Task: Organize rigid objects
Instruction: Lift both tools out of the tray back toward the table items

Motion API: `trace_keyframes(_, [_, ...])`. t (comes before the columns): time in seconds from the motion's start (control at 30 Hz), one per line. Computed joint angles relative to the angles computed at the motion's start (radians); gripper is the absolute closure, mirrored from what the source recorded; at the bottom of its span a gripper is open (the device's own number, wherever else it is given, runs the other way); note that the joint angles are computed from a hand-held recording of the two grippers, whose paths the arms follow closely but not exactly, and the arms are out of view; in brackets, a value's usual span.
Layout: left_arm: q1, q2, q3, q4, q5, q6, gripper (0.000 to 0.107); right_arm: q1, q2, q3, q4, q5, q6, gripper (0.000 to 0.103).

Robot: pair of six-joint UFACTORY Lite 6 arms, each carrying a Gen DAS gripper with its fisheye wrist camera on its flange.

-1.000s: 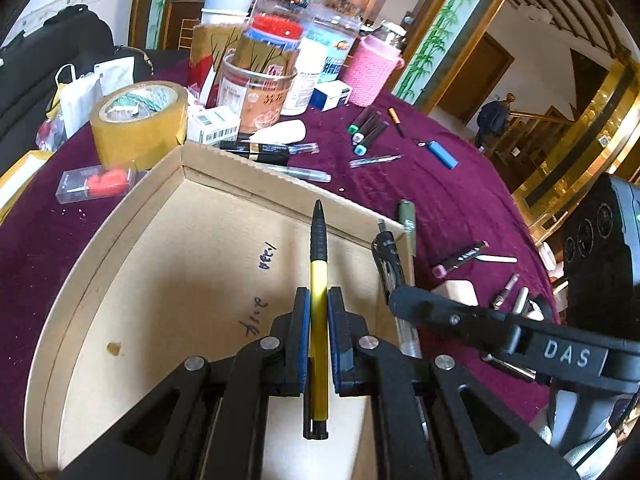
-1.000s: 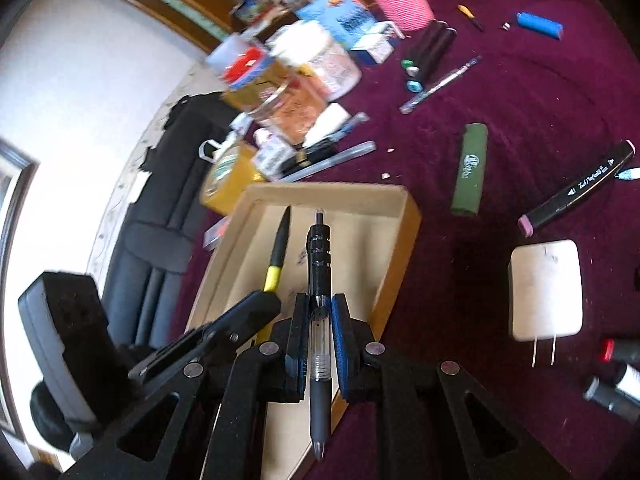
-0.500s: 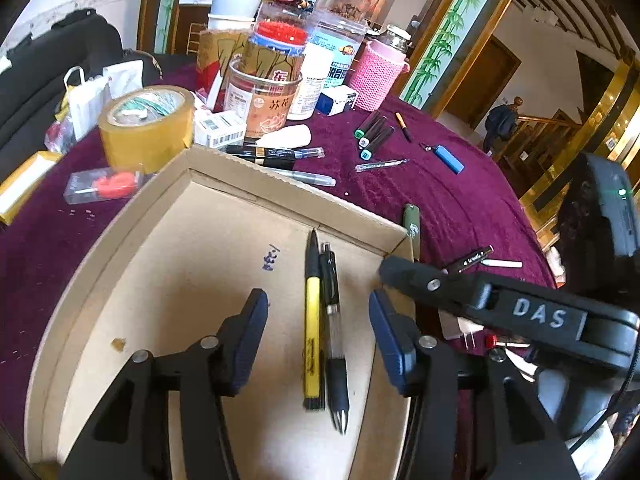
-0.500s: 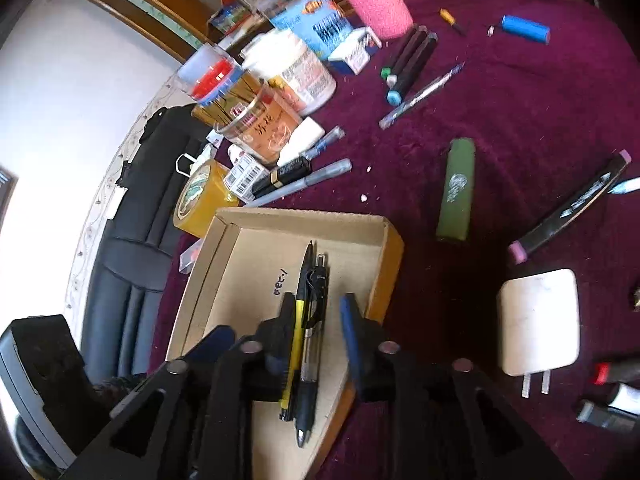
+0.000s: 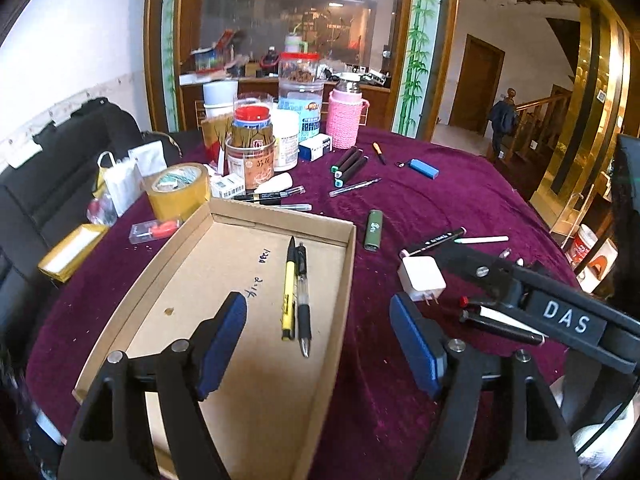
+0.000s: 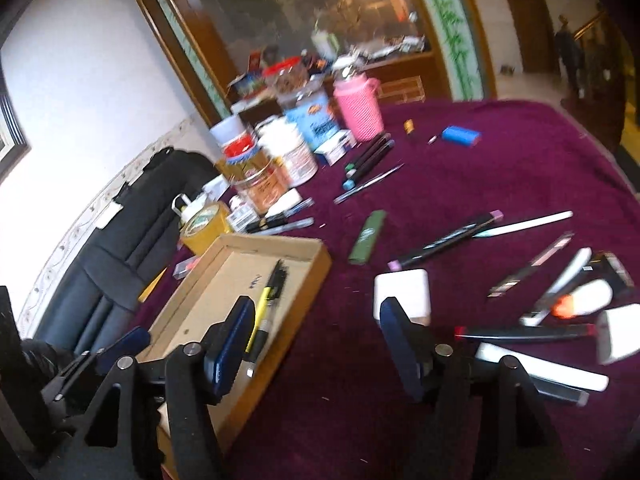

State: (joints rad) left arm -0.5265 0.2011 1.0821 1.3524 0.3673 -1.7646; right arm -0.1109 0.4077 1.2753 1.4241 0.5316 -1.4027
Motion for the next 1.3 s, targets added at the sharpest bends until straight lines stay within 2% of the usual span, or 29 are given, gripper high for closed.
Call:
trace_keyframes(0.17, [-0.075,-0.037,-0.019,-0.024,0.068,0.002,0.033,-0.09,-0.183,-0.189,0.202,-0.01,-0.253,0.033])
trace_keyframes(0.37, [-0.185,-0.093,-0.035,-0.024,0.185,-0.009,0.033,-0.25,-0.414,-0.335,0.307,0.04,-0.405,0.021])
trace_keyframes(0.5, [-0.256,-0.129,-0.04,-0.016,0.277,-0.017,0.032,-0.361,-0.529,-0.372,0.287,0.093,-0.401,0.017])
trace_keyframes(0.63, [-0.329,-0.18,-0.065,-0.004,0.354,-0.028,0.027,-0.499,-0.611,-0.368,0.232,0.192,-0.337,0.013])
trace_keyframes(0.77, [-0.34,-0.226,-0.087,-0.018,0.333,-0.028,0.027,-0.614,-0.671,-0.322,0.186,0.271,-0.288,0.01])
trace_keyframes(0.83, [-0.341,-0.254,-0.104,-0.023,0.313,-0.03,0.027,-0.651,-0.676,-0.29,0.186,0.305,-0.284,0.009])
trace_keyframes(0.97, [-0.373,-0.321,-0.142,0.004,0.333,-0.063,0.027,-0.716,-0.632,-0.141,0.119,0.405,-0.223,0.009])
trace_keyframes(1.07, [-0.389,-0.338,-0.146,0.028,0.344,-0.099,0.025,-0.739,-0.645,-0.109,0.17,0.397,-0.347,0.009])
trace_keyframes(1.13, [-0.389,-0.33,-0.137,0.036,0.338,-0.111,0.025,-0.762,-0.627,-0.105,0.219,0.439,-0.38,0.007])
trace_keyframes(1.2, [-0.392,-0.312,-0.128,0.046,0.337,-0.121,0.025,-0.809,-0.511,-0.024,0.177,0.615,-0.245,0.0])
trace_keyframes(1.23, [-0.392,-0.3,-0.121,0.047,0.335,-0.124,0.025,-0.808,-0.453,0.027,0.115,0.678,-0.149,0.0])
trace_keyframes(1.3, [-0.383,-0.275,-0.105,0.041,0.318,-0.116,0.025,-0.765,-0.384,0.071,0.019,0.692,-0.038,0.0])
